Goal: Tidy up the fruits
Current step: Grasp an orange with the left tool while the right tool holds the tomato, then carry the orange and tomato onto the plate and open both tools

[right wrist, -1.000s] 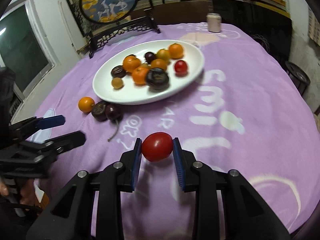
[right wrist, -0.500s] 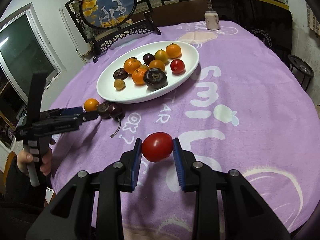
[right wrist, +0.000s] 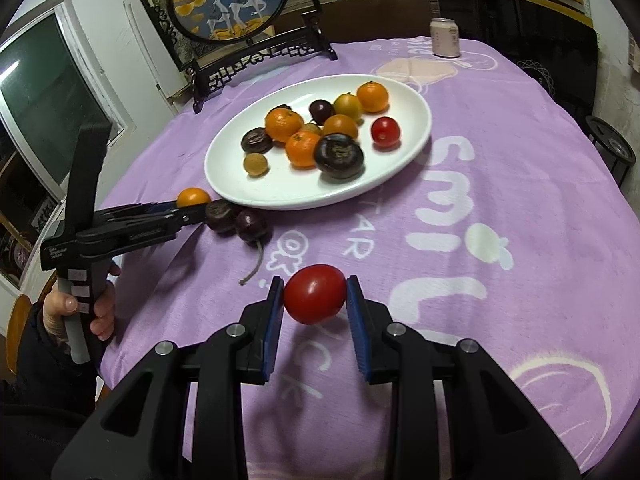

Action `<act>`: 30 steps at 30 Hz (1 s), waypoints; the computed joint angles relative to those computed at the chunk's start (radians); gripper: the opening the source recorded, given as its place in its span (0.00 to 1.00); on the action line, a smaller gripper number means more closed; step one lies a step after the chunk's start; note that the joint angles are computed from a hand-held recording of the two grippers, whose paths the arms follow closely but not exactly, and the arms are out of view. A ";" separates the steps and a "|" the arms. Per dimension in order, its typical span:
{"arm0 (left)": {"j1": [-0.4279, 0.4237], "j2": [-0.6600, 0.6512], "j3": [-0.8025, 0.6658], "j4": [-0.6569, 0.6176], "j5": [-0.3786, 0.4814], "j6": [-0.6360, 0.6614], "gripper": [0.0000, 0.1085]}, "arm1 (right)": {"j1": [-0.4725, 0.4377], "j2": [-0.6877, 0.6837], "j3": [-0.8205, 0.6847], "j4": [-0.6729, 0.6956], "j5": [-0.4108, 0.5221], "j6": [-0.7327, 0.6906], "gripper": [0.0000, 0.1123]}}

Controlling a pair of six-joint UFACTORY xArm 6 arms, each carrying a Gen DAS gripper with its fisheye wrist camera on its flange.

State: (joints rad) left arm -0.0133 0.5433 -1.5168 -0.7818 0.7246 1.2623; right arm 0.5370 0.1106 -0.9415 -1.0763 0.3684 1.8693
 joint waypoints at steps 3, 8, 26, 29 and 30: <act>0.008 -0.021 0.021 -0.030 0.010 0.031 0.37 | 0.011 0.000 -0.011 0.010 0.014 -0.019 0.28; 0.036 -0.102 0.097 -0.098 0.035 0.085 0.37 | 0.021 -0.011 -0.014 0.003 0.036 -0.016 0.28; -0.058 -0.109 -0.019 -0.004 0.068 -0.112 0.38 | -0.078 0.082 -0.204 -0.001 0.078 -0.160 0.28; -0.093 -0.010 -0.171 0.057 0.093 -0.220 0.38 | -0.128 0.138 -0.271 0.022 0.087 -0.205 0.28; -0.105 0.039 -0.243 0.090 0.107 -0.268 0.38 | -0.149 0.164 -0.296 0.042 0.084 -0.229 0.28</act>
State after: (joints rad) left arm -0.1184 0.5819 -1.7595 -0.6917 0.8316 0.9938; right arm 0.3878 0.2747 -1.2379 -1.0343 0.4526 1.6400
